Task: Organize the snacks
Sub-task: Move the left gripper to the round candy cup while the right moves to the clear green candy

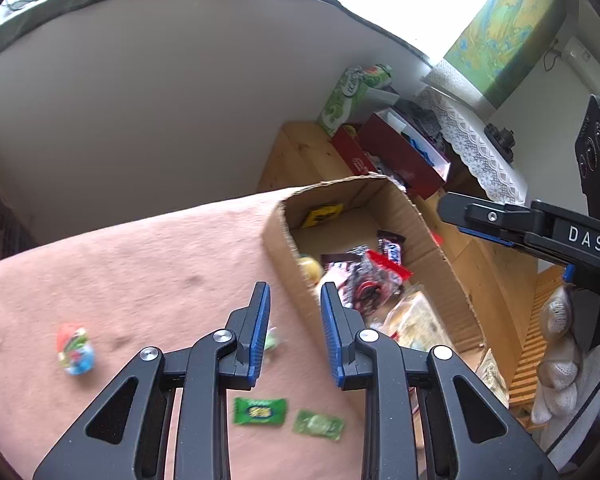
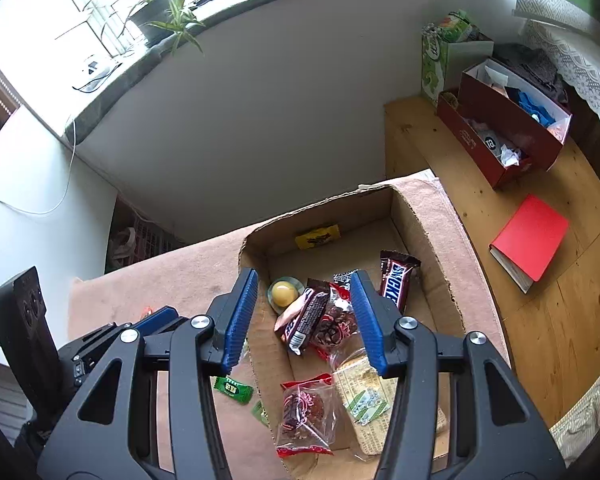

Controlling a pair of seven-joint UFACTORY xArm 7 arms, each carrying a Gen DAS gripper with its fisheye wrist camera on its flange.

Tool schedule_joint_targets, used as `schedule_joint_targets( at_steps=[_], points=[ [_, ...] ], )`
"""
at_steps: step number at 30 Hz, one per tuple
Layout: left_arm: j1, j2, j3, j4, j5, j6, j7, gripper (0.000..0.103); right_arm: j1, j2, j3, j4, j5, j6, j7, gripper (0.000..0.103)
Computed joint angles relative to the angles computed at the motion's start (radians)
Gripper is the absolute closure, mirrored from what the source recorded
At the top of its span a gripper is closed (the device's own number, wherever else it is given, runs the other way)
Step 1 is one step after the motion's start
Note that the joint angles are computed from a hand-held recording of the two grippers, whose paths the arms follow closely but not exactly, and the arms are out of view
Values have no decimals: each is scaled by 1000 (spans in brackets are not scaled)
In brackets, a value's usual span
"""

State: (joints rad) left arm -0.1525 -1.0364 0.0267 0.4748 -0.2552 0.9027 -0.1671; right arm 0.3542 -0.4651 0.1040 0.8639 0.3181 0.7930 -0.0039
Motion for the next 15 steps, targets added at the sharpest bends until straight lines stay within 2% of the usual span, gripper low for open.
schedule_joint_targets(
  at_steps=[7, 10, 15],
  points=[
    [94, -152, 50, -35, 65, 122, 11, 79, 64, -95, 34, -60, 19, -4, -3, 53],
    [143, -216, 80, -52, 93, 196, 23, 79, 115, -146, 41, -108, 67, 1, 12, 53],
    [226, -289, 131, -84, 128, 283, 53, 79, 190, -174, 96, -200, 129, -24, 88, 53]
  ],
)
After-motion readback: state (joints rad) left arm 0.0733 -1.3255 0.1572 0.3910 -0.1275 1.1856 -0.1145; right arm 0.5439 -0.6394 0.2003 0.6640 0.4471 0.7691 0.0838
